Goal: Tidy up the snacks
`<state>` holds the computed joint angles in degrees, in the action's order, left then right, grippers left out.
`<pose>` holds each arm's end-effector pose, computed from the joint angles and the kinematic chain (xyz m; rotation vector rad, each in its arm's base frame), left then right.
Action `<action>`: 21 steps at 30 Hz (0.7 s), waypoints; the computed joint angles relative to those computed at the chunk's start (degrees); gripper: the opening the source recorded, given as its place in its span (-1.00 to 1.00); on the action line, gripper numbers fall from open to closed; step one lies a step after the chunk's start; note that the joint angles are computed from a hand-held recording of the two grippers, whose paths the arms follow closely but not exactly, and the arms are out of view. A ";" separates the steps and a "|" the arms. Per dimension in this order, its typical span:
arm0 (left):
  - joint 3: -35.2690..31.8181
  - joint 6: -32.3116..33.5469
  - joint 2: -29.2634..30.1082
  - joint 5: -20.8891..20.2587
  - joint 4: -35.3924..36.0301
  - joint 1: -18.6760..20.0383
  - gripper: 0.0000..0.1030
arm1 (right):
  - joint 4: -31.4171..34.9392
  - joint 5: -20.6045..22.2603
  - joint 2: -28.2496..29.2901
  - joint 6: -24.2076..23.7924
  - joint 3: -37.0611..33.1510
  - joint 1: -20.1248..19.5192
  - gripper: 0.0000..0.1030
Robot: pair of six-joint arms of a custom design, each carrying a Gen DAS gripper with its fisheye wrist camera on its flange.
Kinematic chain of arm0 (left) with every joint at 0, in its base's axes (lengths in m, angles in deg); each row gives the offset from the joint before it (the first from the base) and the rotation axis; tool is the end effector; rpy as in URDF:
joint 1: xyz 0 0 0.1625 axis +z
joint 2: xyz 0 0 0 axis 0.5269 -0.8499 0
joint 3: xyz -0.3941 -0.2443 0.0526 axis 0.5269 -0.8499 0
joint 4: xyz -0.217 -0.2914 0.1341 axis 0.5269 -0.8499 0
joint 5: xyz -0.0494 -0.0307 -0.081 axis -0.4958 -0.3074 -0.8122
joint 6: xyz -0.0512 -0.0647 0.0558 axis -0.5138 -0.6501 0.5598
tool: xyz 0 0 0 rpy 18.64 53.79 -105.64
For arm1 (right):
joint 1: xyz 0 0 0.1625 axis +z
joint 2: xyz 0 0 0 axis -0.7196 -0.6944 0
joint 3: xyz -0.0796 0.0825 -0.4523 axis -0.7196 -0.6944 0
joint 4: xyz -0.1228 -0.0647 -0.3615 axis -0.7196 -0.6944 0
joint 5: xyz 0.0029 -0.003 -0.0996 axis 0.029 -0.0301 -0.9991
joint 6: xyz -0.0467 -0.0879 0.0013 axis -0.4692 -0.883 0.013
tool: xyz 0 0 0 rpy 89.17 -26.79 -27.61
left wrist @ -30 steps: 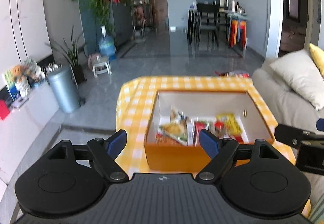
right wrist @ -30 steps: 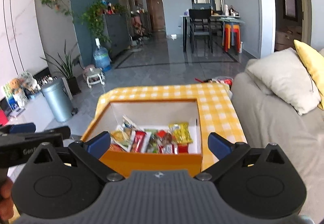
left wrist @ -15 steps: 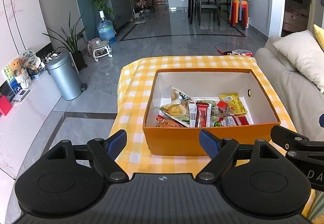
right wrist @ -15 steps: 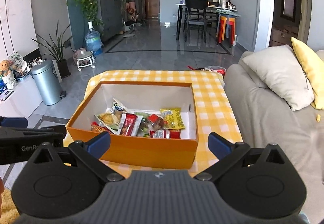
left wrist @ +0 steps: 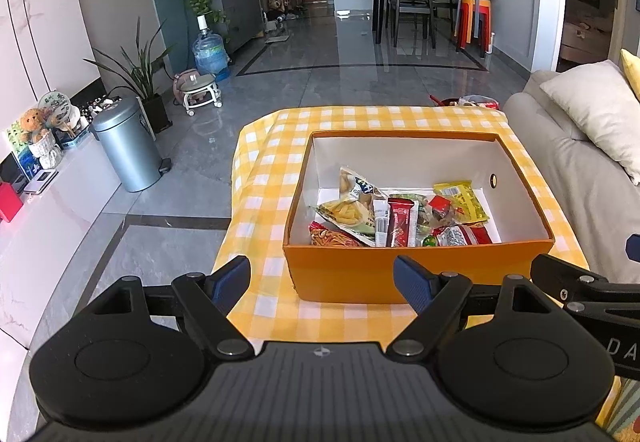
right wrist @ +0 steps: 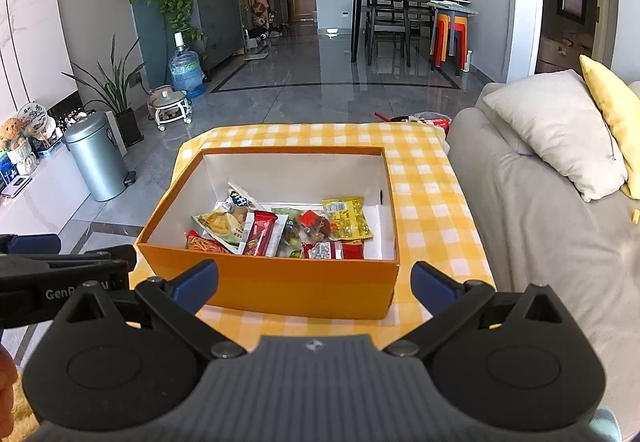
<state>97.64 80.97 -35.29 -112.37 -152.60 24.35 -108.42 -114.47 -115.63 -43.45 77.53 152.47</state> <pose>-0.2375 -0.7330 0.2442 0.6113 2.1501 -0.8755 0.2699 -0.6810 0.2387 0.2484 -2.1969 1.0894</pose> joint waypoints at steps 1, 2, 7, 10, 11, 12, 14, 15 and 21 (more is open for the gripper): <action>0.07 -0.04 -0.04 -0.01 -0.10 0.04 0.85 | 0.17 0.10 0.01 0.05 -0.03 0.01 0.92; 0.15 -0.06 -0.08 -0.04 -0.21 0.06 0.85 | 0.23 0.22 -0.01 0.02 -0.01 0.00 0.92; 0.42 0.04 -0.16 0.05 -0.63 0.00 0.84 | -0.02 0.25 0.08 -0.27 0.03 0.00 0.92; 0.34 0.23 -0.22 -0.04 -0.41 0.01 0.85 | -0.15 0.21 0.03 -0.10 0.15 0.00 0.92; 0.34 0.16 -0.27 -0.11 -0.22 0.01 0.84 | -0.26 0.22 0.00 -0.11 0.21 0.00 0.92; 0.25 0.04 -0.26 -0.11 0.04 -0.07 0.85 | -0.31 0.25 -0.06 -0.17 0.24 -0.08 0.92; 0.28 -0.14 -0.34 -0.23 0.39 -0.08 0.84 | -0.31 0.09 -0.08 -0.19 0.26 -0.10 0.92; 0.32 -0.32 -0.34 -0.24 0.52 -0.19 0.84 | -0.33 0.06 -0.09 -0.18 0.28 -0.13 0.92; 0.35 -0.84 -0.45 -0.32 0.59 -0.22 0.84 | -0.33 0.15 -0.15 -0.14 0.32 -0.24 0.92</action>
